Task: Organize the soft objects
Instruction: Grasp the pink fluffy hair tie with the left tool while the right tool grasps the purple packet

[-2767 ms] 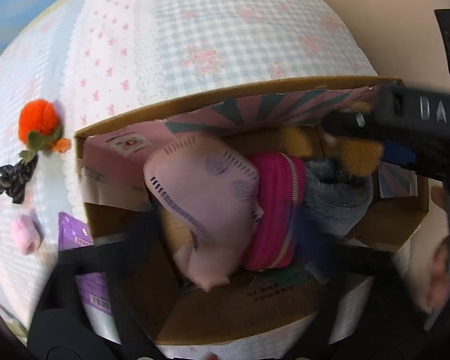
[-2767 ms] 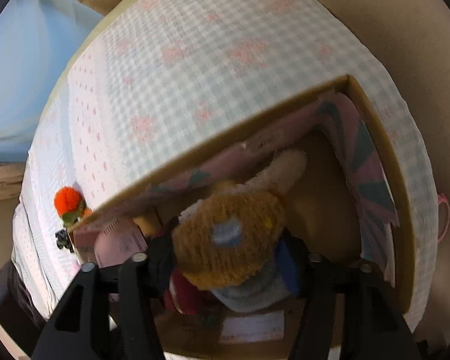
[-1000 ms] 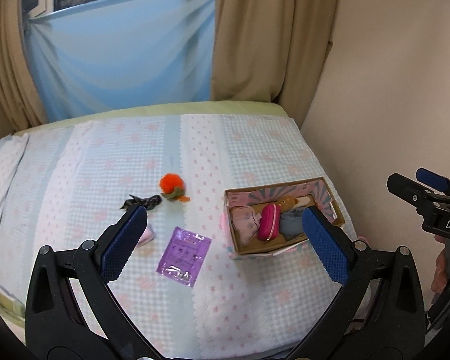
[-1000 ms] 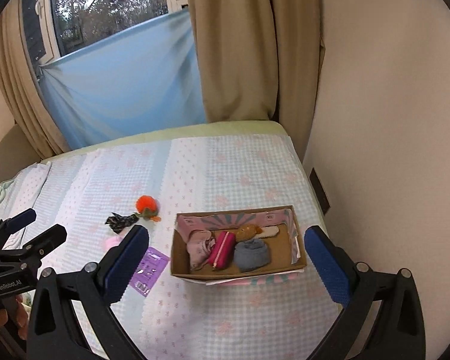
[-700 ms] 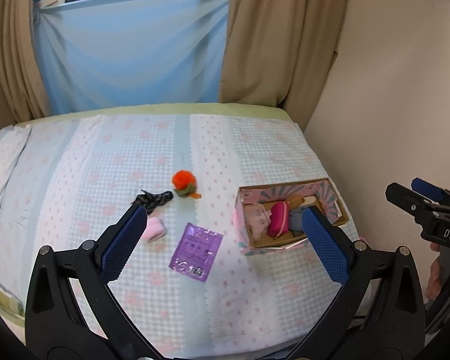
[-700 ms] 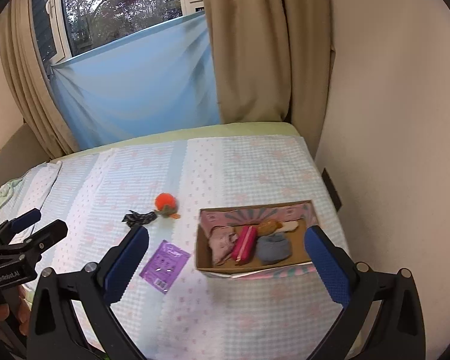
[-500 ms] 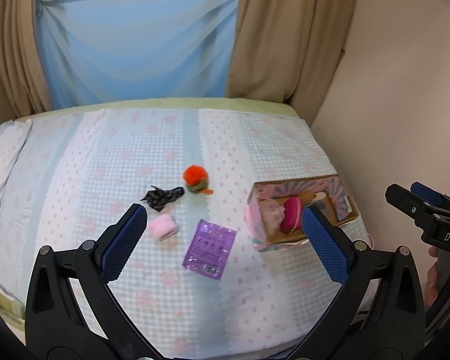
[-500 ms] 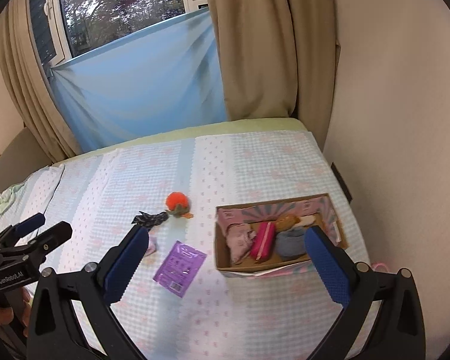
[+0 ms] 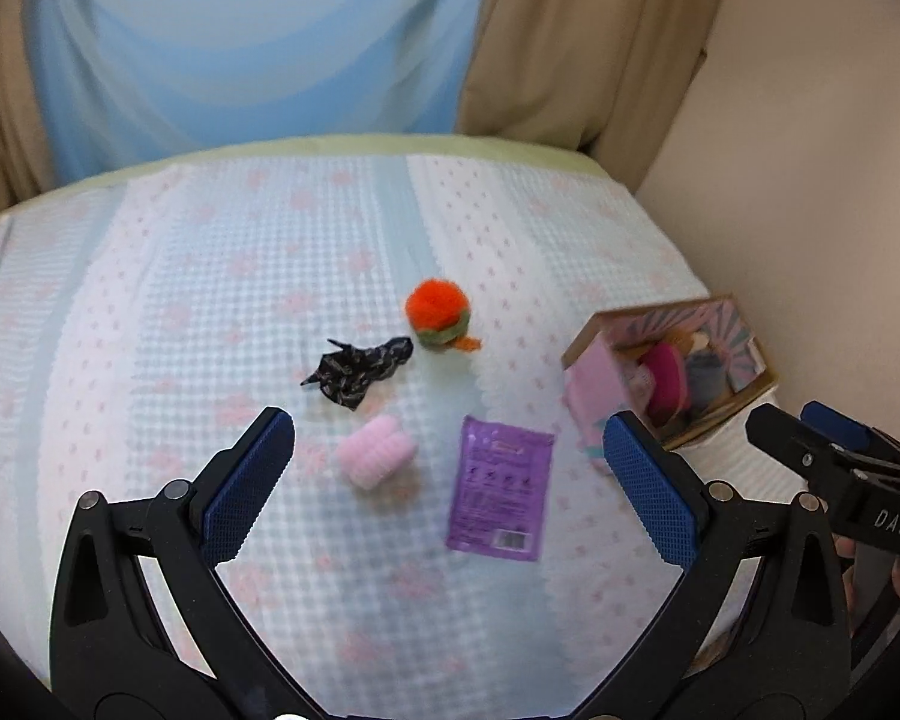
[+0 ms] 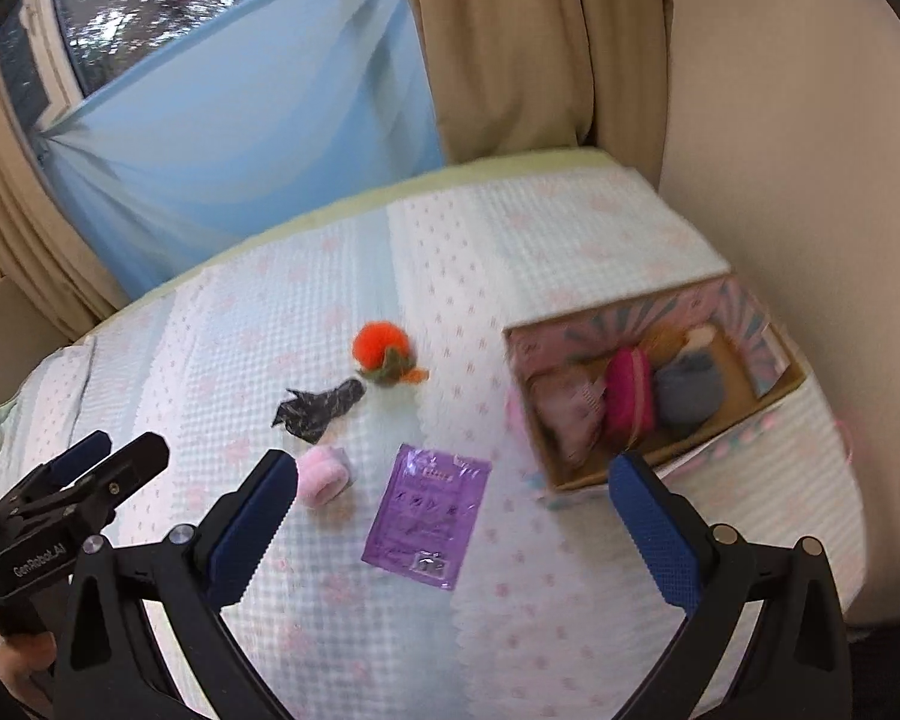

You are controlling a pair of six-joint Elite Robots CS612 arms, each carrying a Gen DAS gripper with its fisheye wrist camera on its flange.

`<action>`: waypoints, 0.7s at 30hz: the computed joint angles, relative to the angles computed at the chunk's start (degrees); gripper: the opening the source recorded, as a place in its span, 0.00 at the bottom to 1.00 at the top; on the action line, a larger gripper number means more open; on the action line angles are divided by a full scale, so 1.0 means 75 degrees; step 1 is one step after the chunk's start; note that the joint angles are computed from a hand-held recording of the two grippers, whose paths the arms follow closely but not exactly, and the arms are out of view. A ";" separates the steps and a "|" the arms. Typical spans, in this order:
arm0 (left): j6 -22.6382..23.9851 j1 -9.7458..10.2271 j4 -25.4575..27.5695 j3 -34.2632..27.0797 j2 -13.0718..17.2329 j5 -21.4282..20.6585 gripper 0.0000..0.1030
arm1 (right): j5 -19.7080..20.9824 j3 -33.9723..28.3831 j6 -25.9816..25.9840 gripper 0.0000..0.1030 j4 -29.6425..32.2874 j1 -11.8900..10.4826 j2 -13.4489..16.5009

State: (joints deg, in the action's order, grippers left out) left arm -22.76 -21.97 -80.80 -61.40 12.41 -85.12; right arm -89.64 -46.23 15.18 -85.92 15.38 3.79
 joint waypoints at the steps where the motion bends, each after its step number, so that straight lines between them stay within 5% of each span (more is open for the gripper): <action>1: 0.0177 0.0052 -0.0097 0.0030 0.0083 -0.0084 1.00 | -0.0066 0.0078 0.0120 1.00 -0.0064 0.0050 0.0045; 10: 0.1358 0.0456 -0.0813 0.0663 0.0700 -0.1050 0.94 | -0.0863 0.0627 0.1306 1.00 -0.0446 0.0368 0.0580; 21: 0.1749 0.0551 -0.1112 0.1217 0.1051 -0.1619 0.81 | -0.1403 0.1834 0.2050 1.00 -0.0891 0.0501 0.0664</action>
